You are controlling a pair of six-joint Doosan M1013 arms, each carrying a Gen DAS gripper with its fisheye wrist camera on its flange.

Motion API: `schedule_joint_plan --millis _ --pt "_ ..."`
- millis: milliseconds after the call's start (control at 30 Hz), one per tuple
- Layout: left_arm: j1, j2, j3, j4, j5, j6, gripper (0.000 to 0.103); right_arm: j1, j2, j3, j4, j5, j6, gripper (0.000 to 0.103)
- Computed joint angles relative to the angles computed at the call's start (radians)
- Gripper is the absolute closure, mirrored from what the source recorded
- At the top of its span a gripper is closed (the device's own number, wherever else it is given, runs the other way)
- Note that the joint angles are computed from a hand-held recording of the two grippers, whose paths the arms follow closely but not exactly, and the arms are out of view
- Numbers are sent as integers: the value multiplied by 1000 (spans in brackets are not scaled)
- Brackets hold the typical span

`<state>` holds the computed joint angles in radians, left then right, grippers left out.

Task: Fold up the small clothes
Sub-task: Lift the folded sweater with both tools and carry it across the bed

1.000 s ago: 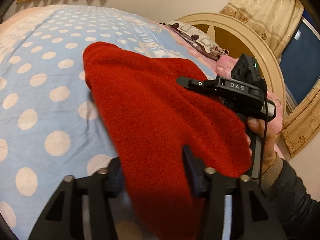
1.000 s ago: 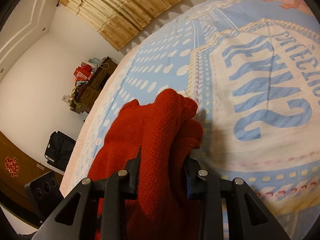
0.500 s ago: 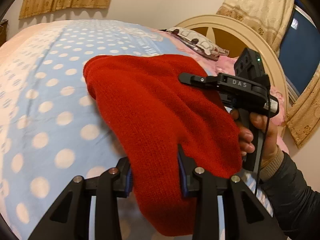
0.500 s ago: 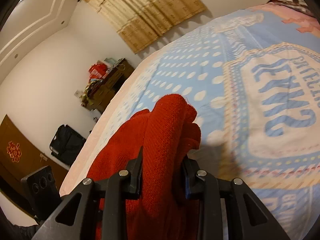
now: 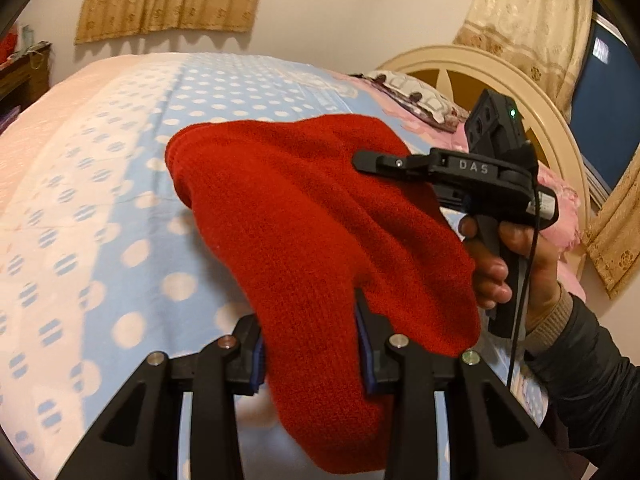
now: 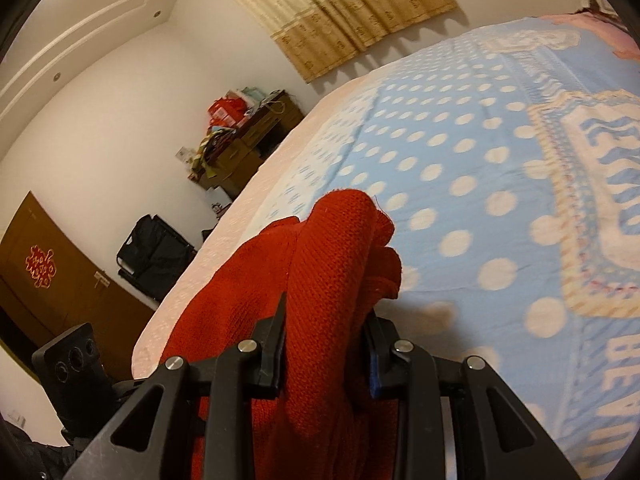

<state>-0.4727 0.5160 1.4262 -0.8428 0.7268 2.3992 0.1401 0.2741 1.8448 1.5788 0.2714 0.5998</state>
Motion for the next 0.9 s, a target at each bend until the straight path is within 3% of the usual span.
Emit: schedule_joint_plan --millis 233,900 --pt "25 -53 74 -5 -97 7 66 54 36 -59 -1 19 1 72" --pt "85 -109 181 -12 -238 -23 66 164 156 -263 -345 67 322 72"
